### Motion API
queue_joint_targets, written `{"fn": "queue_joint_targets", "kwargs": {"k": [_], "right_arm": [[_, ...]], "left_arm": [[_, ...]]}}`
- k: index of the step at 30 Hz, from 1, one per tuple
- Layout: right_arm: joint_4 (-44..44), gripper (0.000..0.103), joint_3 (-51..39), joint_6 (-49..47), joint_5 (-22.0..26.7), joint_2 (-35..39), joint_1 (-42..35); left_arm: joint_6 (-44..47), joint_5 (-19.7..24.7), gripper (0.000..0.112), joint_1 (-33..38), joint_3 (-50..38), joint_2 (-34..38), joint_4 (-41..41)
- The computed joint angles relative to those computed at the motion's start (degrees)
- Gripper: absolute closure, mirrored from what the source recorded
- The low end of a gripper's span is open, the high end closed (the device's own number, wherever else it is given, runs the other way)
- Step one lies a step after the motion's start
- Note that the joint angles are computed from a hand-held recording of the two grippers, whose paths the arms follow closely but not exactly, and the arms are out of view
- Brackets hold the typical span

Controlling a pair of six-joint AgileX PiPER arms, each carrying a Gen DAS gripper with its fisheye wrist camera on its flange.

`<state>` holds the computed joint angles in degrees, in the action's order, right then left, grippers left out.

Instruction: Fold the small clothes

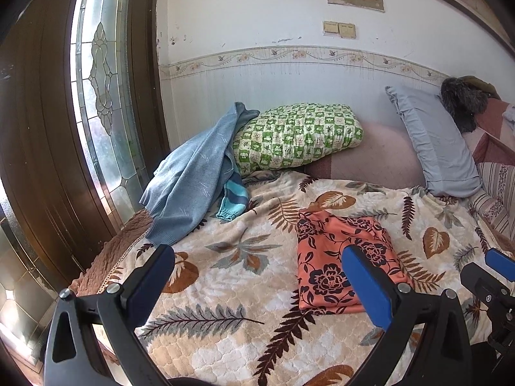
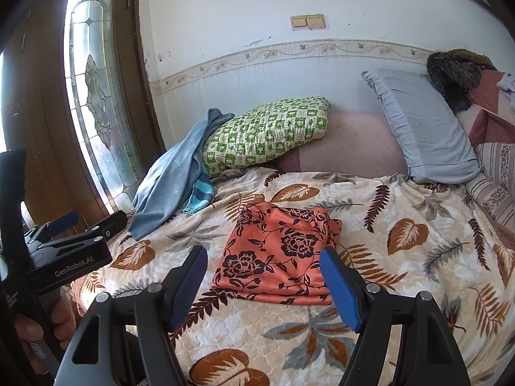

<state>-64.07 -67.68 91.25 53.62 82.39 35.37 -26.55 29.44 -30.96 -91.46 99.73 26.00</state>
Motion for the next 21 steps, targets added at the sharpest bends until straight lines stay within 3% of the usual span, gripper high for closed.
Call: {"fn": "queue_joint_targets", "kwargs": {"k": [21], "right_arm": [[-0.59, 0.027, -0.74, -0.68, -0.06, 0.41, 0.54]], "left_arm": [[0.37, -0.38, 0.009, 0.27, 0.36, -1.12, -0.85]]}}
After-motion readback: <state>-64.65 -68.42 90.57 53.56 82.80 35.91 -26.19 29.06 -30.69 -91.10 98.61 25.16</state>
